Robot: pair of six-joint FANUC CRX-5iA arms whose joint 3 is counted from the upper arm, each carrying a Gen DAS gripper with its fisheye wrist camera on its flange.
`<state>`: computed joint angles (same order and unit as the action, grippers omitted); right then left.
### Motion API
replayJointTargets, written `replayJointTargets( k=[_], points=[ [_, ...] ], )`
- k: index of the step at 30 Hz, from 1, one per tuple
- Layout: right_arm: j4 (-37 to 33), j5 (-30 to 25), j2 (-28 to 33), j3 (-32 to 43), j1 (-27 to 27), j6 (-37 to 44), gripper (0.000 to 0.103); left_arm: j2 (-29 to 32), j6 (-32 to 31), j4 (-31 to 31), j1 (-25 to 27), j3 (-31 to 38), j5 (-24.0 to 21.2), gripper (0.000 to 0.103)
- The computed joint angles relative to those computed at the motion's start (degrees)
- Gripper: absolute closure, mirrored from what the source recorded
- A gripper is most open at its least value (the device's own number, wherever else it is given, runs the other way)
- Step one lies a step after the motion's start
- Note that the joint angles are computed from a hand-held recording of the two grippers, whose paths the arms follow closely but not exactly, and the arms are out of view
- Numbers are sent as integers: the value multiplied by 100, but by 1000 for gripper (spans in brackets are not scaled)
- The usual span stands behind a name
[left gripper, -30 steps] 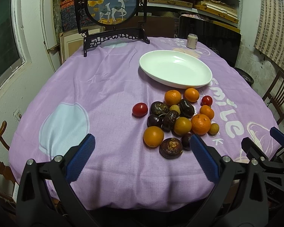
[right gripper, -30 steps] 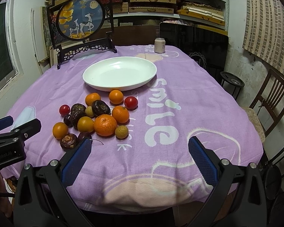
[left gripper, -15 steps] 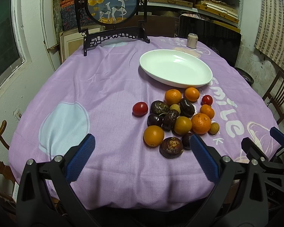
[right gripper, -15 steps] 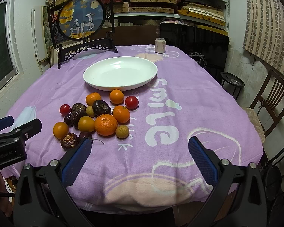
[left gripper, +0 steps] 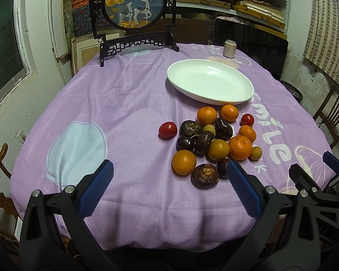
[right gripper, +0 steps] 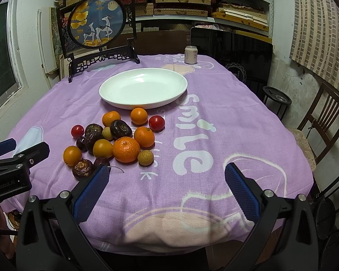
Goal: Organize fruits
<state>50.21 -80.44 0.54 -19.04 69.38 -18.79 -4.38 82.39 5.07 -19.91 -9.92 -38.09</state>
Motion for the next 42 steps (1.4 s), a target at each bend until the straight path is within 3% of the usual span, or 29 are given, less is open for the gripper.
replayJointTargets(
  k=[18,23,25,27,30,32,38,42],
  points=[
    [-64,103,-19,8,-56,135,1,34,-35,-49,62,-7,-24,2],
    [179,950,-230,-392,-318,454,1,163,218,-261,268,90,-188,2],
    [323,1362,-220,-481,-522,696,8,202,262,-257,359,99,-257,2],
    [304,1629,-120,-419,-702,970,33,213,291,-271,414,87,-277,2],
    [-67,2184,10,-236,-1013,1604,46,213,254,-282,432,66,-308,2],
    [-324,2369,123,-82,-1147,2000,50,208,102,-159,466,13,-288,2],
    [-1198,2199,606,725,-1435,3587,51,320,-204,110,521,-5,-284,2],
    [-1280,2291,609,806,-1504,3831,59,469,-188,134,495,119,-432,2]
  ],
)
